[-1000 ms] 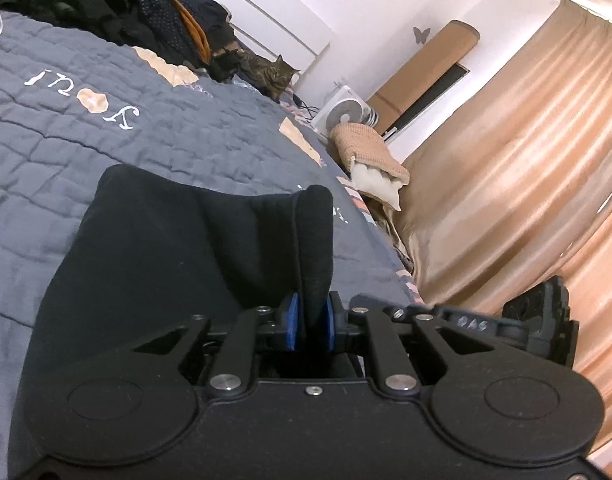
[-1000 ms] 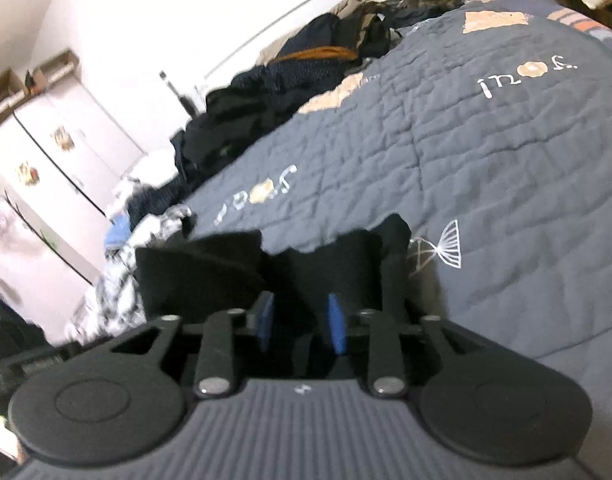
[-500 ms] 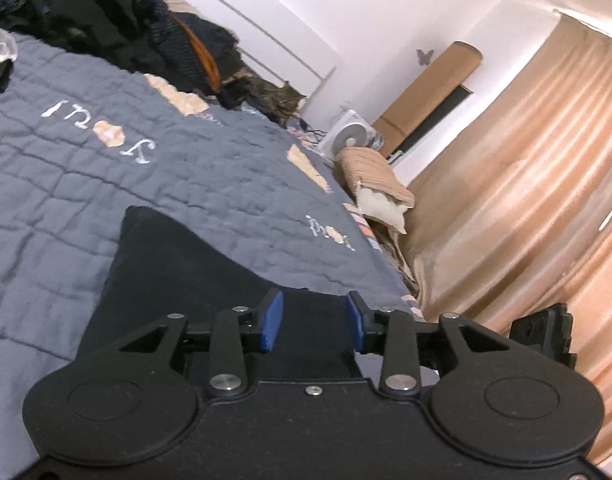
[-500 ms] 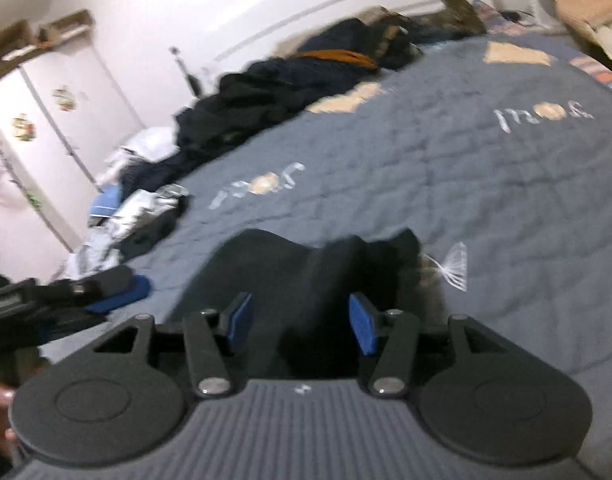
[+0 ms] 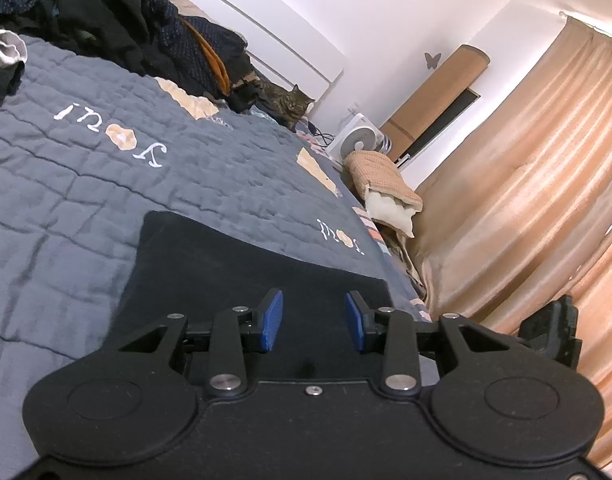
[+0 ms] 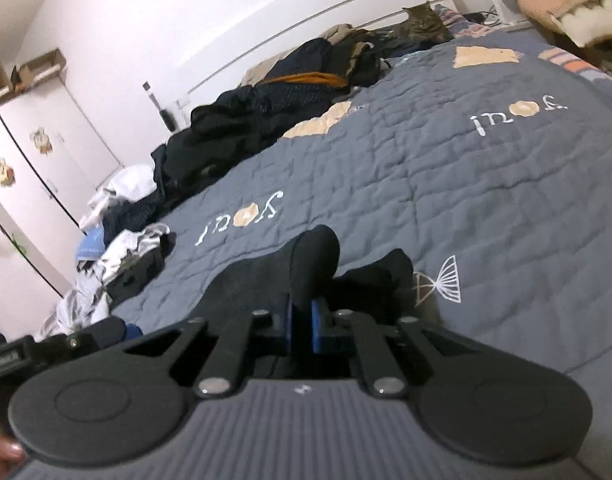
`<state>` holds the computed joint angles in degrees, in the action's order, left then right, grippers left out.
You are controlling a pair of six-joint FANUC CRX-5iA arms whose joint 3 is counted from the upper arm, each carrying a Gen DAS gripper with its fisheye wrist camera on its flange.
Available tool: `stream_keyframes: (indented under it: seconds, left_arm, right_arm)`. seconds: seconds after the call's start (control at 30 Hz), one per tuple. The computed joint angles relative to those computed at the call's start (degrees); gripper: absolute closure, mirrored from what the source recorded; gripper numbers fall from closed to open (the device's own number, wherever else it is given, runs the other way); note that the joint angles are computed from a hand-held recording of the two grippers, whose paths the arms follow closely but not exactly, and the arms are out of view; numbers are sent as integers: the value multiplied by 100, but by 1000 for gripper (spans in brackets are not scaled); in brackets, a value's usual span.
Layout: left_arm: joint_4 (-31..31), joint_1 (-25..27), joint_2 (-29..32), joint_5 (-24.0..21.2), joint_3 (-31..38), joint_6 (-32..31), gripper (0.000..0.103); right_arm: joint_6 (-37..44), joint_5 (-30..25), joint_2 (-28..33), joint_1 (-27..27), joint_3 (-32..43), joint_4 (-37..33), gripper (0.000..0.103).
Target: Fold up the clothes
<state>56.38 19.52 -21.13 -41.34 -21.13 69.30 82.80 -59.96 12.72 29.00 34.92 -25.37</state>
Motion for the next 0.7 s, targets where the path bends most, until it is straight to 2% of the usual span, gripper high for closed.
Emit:
stream_keyframes:
  seconds: [0.17, 0.23, 0.43, 0.6, 0.7]
  left_arm:
    - [-524, 128, 51, -322, 233, 165, 68]
    - [-766, 190, 44, -482, 319, 206, 68]
    - [-783, 424, -125, -695, 270, 21, 68]
    - [-967, 563, -146, -993, 372, 10, 68]
    - [-1213, 606, -155, -1247, 485, -3, 68]
  right_arm:
    - [-71, -246, 182, 210, -65, 638, 94]
    - [-172, -195, 152, 181, -121, 613, 94]
    - [-187, 74, -105, -21, -137, 232, 95]
    - [-395, -78, 103, 210, -157, 786, 95]
    - [-377, 75, 115, 311, -369, 982, 93]
